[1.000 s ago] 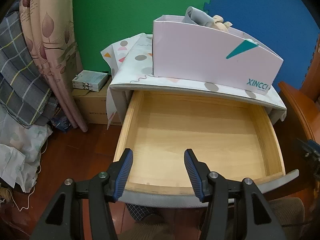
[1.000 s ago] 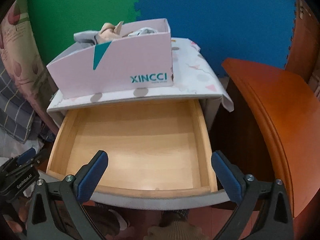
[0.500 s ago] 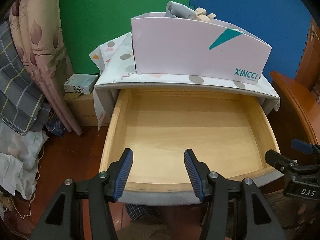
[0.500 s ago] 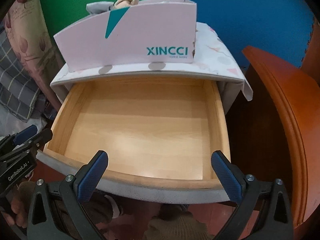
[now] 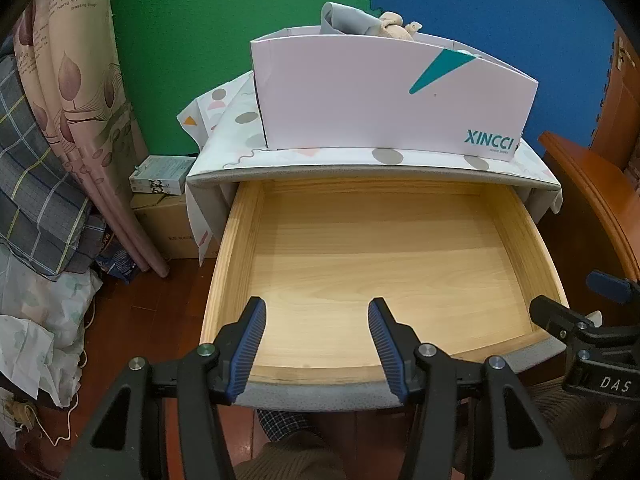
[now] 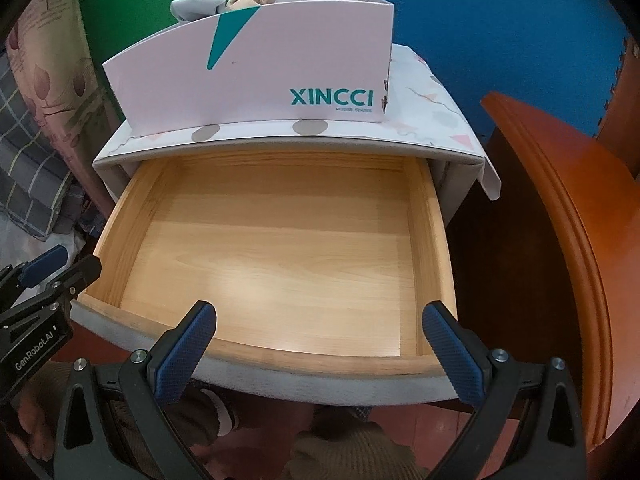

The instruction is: Take underwear out of drawer

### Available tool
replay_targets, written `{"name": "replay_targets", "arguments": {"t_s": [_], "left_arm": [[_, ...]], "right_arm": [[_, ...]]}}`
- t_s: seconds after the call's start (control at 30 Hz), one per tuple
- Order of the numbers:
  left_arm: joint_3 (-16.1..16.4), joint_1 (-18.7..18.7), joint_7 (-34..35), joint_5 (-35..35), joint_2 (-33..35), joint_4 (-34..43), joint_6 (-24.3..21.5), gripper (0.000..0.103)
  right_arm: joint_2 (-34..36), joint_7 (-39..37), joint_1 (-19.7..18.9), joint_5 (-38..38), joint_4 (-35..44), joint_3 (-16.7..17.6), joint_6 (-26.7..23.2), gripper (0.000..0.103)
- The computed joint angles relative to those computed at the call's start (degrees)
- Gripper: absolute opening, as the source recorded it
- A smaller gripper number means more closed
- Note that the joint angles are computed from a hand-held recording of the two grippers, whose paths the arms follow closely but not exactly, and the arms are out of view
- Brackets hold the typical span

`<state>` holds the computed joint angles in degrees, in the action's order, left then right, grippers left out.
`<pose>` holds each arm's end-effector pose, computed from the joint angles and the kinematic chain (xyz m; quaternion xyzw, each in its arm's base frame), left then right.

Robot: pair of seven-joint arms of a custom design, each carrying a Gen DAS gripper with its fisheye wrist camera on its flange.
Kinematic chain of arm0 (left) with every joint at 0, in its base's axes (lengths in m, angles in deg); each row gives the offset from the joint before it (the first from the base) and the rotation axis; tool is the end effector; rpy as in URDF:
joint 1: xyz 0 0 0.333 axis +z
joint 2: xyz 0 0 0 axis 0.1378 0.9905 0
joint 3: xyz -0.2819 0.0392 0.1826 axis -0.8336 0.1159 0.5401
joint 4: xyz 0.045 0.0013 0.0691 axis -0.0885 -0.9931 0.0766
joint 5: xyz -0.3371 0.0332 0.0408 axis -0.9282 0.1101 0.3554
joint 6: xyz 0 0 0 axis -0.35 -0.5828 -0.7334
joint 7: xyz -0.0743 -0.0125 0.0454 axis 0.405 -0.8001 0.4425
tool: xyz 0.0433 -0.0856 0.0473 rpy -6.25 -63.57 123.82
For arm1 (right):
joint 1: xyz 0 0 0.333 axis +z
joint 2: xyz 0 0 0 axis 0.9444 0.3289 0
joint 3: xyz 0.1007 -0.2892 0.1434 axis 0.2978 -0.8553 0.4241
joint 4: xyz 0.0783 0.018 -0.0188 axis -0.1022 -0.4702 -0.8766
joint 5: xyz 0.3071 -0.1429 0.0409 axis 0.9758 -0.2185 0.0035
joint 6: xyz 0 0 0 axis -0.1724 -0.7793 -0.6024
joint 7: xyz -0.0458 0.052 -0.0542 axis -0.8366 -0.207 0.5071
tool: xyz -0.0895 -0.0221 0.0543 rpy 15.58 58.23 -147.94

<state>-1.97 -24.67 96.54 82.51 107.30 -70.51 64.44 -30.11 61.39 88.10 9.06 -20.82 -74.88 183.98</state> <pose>0.6727 -0.3951 0.4084 -0.6676 0.6748 -0.2052 0.2383 0.6854 0.2216 0.4317 -0.6998 0.6679 -0.1825 0.1758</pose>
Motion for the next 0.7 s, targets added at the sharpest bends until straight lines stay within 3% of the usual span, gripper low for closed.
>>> {"name": "replay_targets", "arguments": {"t_s": [0.7], "left_arm": [[-0.3, 0.1, 0.8, -0.9, 0.7, 1.4, -1.2, 0.054]], "right_arm": [[0.8, -0.9, 0.5, -0.5, 1.6, -0.2, -2.2, 0.102]]}}
